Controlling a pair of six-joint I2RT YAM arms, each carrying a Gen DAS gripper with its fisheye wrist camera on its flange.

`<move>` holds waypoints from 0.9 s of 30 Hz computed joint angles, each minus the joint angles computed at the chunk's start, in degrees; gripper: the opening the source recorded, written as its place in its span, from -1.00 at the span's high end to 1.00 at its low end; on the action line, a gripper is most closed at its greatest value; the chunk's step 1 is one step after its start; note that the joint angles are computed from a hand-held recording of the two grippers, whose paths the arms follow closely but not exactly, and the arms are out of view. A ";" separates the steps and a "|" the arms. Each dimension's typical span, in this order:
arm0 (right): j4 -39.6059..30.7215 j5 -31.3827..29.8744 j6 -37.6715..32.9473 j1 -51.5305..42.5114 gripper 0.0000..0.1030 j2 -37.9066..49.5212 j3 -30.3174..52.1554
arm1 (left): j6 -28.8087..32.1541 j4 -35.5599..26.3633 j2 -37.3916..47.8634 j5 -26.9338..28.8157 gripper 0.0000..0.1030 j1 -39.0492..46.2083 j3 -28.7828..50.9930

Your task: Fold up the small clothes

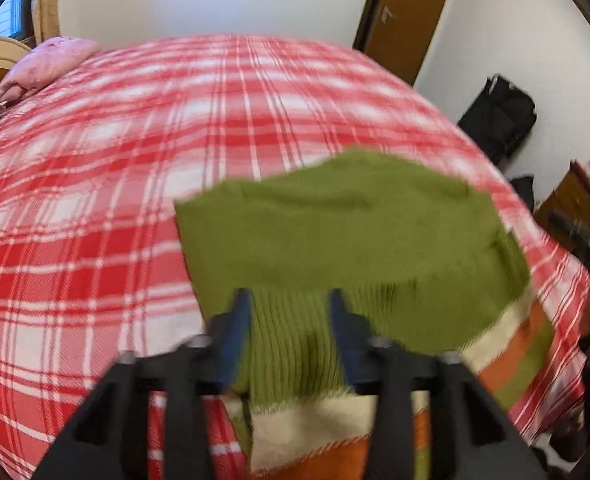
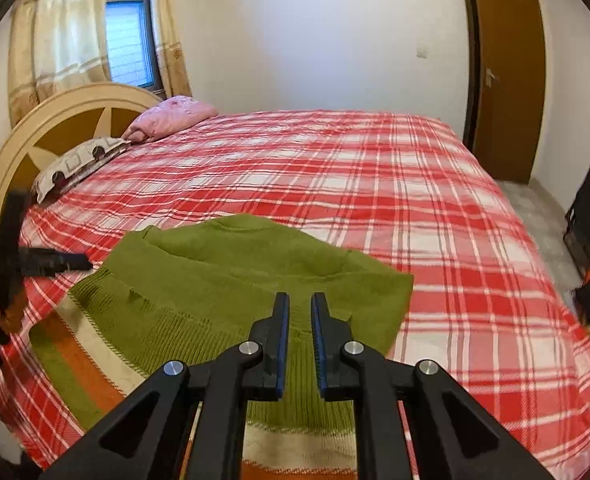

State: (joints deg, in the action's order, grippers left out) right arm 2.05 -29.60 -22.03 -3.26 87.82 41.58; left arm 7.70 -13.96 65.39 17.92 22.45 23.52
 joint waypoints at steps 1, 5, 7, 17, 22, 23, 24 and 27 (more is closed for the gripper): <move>-0.63 -0.33 0.17 -0.43 0.79 0.60 0.34 | -0.27 1.35 0.66 -0.99 -0.05 -1.12 -1.16; -7.39 -7.96 3.27 -5.27 0.78 4.97 4.06 | -1.66 3.01 2.24 -3.11 -0.20 -2.64 -2.46; -9.44 -9.21 4.34 -6.87 0.71 7.08 5.27 | -1.57 3.09 3.90 -1.81 -0.26 -2.18 -2.43; -2.63 0.82 0.48 0.14 -0.40 10.42 3.61 | -4.11 4.90 7.92 0.90 0.26 -1.89 -1.44; -1.40 7.11 -1.86 3.68 -0.40 16.58 6.70 | -3.47 6.14 8.48 1.35 0.43 -2.71 -2.28; -1.82 7.60 -2.42 3.94 -0.26 17.79 7.33 | -3.41 6.25 8.95 0.79 0.42 -3.26 -2.08; -2.47 8.17 -3.33 4.28 -0.07 18.72 7.75 | -3.33 6.20 9.49 0.43 0.42 -3.48 -1.75; 0.73 10.12 -6.26 5.11 0.63 14.98 3.26 | -3.26 5.67 9.48 0.22 0.42 -3.62 -1.42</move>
State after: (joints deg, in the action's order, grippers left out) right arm 2.78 -19.48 -28.29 1.85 102.80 44.84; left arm 4.45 -8.29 74.87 18.14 18.83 22.10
